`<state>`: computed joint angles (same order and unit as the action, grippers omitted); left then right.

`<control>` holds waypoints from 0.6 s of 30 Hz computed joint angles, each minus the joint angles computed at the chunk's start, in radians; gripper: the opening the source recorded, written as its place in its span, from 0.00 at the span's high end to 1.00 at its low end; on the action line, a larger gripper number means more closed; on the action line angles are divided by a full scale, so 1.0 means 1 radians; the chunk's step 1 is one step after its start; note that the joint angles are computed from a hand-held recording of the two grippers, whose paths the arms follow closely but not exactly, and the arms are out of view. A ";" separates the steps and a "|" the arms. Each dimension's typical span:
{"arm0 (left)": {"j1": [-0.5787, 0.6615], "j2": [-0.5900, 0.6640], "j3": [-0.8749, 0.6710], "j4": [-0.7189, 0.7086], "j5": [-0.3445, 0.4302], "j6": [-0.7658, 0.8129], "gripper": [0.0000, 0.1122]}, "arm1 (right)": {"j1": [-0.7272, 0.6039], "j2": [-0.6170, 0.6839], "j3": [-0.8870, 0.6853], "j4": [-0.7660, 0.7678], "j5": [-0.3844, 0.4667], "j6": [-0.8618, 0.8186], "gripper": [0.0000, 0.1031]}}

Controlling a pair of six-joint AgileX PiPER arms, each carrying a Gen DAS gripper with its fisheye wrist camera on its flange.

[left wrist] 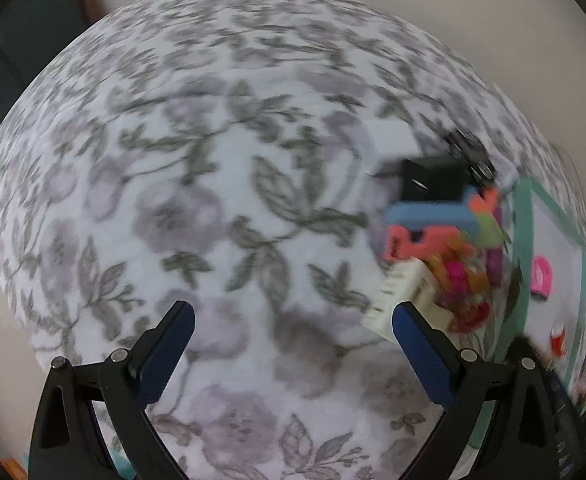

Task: Organize rigid objects
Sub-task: 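Grasp the cream plastic clip with the left tool while the right tool holds the bar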

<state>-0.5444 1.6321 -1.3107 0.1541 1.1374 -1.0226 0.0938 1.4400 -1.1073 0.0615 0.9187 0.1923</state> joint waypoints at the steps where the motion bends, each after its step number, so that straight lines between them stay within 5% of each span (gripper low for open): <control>1: -0.013 0.016 -0.013 -0.009 -0.011 0.025 0.12 | -0.024 0.003 -0.007 0.017 0.006 -0.014 0.19; 11: -0.108 0.161 -0.110 0.034 -0.091 0.127 0.15 | -0.188 -0.003 -0.029 0.129 0.050 -0.105 0.19; 16: -0.125 0.207 -0.149 0.061 -0.102 0.144 0.38 | -0.190 0.013 -0.037 0.145 0.053 -0.112 0.19; 18: -0.133 0.205 -0.131 0.067 -0.106 0.154 0.55 | -0.196 0.007 -0.034 0.149 0.057 -0.119 0.19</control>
